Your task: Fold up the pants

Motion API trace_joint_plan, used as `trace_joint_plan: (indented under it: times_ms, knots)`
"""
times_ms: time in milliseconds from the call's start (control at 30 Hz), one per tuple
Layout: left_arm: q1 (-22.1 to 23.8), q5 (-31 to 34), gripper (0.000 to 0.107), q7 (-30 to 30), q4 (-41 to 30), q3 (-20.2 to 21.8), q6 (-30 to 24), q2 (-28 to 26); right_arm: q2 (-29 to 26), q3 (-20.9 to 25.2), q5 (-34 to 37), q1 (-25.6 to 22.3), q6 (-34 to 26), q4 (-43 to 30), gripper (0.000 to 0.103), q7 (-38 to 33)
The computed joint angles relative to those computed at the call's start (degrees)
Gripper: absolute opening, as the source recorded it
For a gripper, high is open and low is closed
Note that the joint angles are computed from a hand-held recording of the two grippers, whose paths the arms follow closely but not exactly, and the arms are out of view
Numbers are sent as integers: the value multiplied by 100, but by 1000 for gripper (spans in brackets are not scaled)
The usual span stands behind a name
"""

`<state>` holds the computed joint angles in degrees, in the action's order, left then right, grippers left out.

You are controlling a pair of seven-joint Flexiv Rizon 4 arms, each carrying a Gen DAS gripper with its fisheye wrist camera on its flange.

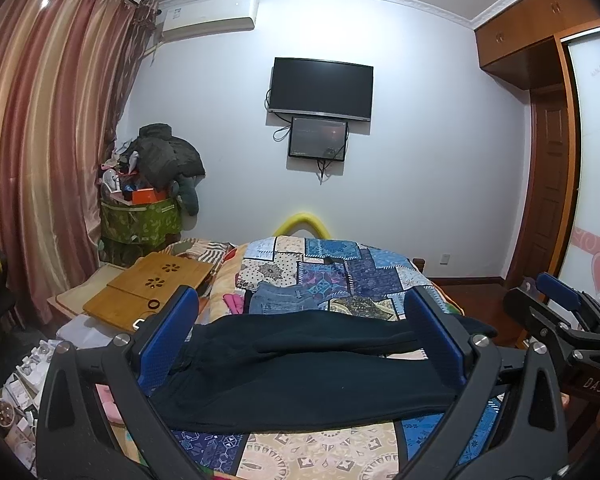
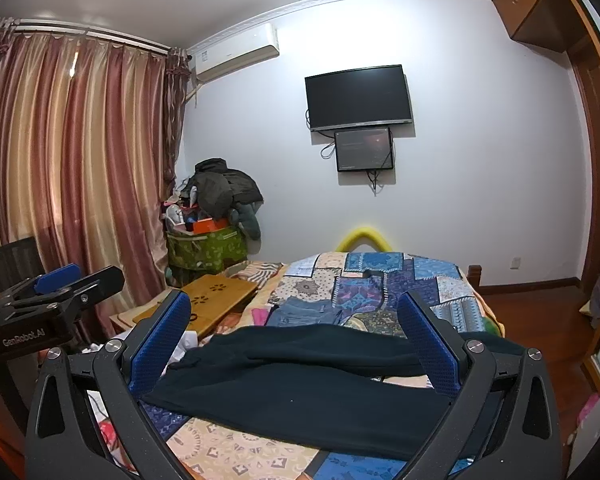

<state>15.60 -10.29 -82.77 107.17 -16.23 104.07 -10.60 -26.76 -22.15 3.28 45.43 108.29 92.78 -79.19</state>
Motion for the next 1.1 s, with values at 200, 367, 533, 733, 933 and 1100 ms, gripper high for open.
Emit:
trace_joint_plan:
  times_ms: [200,367,533,733,933,1100]
  knots:
    - [216,56,103,18,31,-233,18,32,12,-50,77,25,18,15,102,7]
    - [215,103,103,-21,32,-229,33,34,21,-208,172,168,35,49,102,-14]
    - [227,112,103,-19,25,-241,22,37,16,-175,180,129,25,23,103,-11]
    - [182,152,103,-47,39,-182,41,57,8,-151,172,103,35,16,102,-8]
    - [189,165,103,-61,35,-186,40,56,8,-112,169,60,28,13,102,8]
    - [-5,98,103,-34,-23,-23,-27,26,-11,-116,143,38,-5,-13,102,45]
